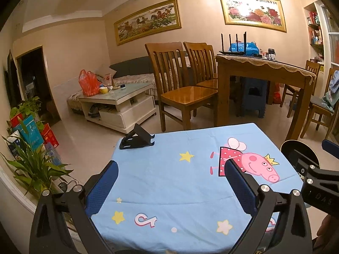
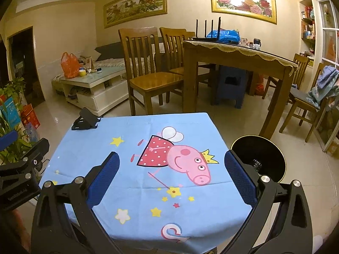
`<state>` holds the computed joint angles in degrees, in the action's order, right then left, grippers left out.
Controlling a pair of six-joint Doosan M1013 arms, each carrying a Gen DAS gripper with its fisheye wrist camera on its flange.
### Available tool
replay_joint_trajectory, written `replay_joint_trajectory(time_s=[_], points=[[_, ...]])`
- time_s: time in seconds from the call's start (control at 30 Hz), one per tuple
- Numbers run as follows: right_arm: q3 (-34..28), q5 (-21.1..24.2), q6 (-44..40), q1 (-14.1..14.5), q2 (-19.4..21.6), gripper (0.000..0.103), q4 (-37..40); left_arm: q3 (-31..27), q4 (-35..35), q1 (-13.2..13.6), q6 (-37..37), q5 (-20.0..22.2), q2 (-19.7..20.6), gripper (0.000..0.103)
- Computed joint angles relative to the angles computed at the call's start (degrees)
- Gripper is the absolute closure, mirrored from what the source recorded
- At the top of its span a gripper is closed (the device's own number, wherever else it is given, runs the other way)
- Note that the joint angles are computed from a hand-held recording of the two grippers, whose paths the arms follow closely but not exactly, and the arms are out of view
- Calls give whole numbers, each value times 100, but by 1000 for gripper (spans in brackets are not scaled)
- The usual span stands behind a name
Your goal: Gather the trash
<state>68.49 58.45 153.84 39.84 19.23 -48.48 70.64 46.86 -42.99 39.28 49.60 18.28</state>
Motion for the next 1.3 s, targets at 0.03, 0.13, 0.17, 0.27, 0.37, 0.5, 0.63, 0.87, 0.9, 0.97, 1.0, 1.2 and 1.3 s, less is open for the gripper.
replay_joint_trajectory(time_s=[0.03, 0.13, 0.17, 0.27, 0.37, 0.5, 0.63, 0.87, 0.9, 0.97, 1.0, 1.2, 1.3], points=[[-3, 4, -17, -5, 0, 5, 10, 6, -25, 5, 7, -8, -4, 6], [10, -3, -32, -17, -11, 5, 59, 18, -73, 5, 45, -15, -3, 6], [15, -10, -47, -24, -12, 5, 86, 29, -75, 6, 45, -19, -4, 6], [27, -28, -60, -48, -15, 5, 143, 23, -123, 23, 82, -23, 9, 6], [45, -47, -30, -60, -41, 5, 157, 10, -155, 43, 89, -30, 11, 6], [59, -58, -28, -72, -60, 5, 152, 3, -169, 55, 111, -43, 17, 6], [55, -75, -59, -83, -57, 5, 188, -5, -185, 54, 140, -33, 16, 6], [81, -90, -59, -95, -74, 5, 171, -10, -226, 66, 175, -47, 18, 6], [89, -97, -54, -96, -73, 5, 161, -11, -242, 70, 183, -48, 16, 6], [96, -106, -45, -95, -76, 5, 157, -7, -253, 71, 192, -54, 17, 6], [96, -106, -45, -95, -76, 5, 157, -1, -256, 72, 191, -58, 16, 6], [84, -113, -34, -87, -60, 5, 149, 2, -250, 79, 183, -57, 17, 6], [87, -131, -49, -89, -64, 5, 158, 5, -266, 90, 184, -62, 21, 6]])
